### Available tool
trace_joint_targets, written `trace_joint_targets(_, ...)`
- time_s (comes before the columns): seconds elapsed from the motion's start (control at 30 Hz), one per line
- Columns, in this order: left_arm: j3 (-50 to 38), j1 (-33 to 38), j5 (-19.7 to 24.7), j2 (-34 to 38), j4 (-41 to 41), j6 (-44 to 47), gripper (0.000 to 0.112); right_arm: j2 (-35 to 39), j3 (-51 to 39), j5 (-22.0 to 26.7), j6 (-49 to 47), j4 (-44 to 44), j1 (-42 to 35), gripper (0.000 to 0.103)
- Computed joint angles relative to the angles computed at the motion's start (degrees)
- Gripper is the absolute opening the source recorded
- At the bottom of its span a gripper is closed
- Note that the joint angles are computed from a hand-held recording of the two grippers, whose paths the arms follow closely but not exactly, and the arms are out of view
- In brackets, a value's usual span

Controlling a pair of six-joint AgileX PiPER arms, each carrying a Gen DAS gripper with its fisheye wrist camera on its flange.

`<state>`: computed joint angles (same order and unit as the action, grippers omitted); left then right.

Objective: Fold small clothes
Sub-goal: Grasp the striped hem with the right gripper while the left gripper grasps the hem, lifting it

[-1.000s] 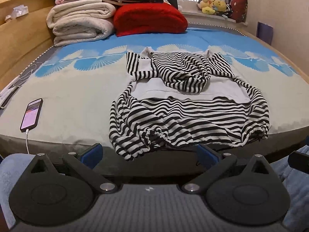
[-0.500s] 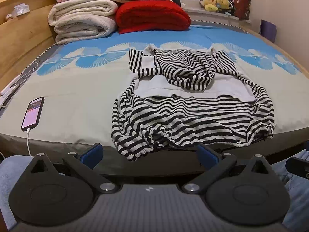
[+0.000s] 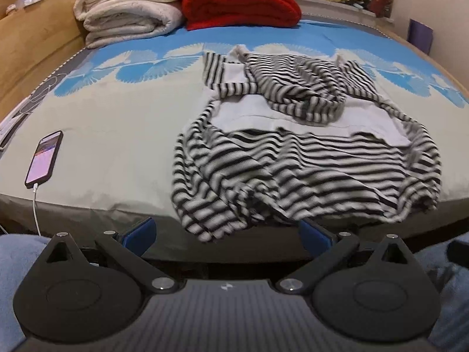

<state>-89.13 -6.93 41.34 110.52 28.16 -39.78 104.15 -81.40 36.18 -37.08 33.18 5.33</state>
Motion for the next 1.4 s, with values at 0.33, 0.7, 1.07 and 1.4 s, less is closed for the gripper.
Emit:
trace_joint_targets(0.33, -13.9, 7.0, -2.5, 11.9, -0.7, 4.6, 0.103, 20.0, -25.2, 4.8, 25.3, -11.2, -2.7, 0.086)
trace_joint_targets(0.7, -47.3, 10.7, 13.3, 34.2, -13.5, 16.9, 0.103, 40.1, -51.1, 10.6, 34.4, -22.0, -2.6, 0.090)
trace_joint_targets(1.07, -28.5, 12.0, 0.9, 26.5, -18.6, 18.5, 0.103, 34.1, -38.2, 1.6, 19.7, -17.6, -1.1, 0.058)
trace_joint_targets(1.4, -17.8, 11.3, -10.7, 21.2, -22.7, 23.1, 0.028, 30.1, -30.1, -4.8, 13.8, -10.0, -2.4, 0.012)
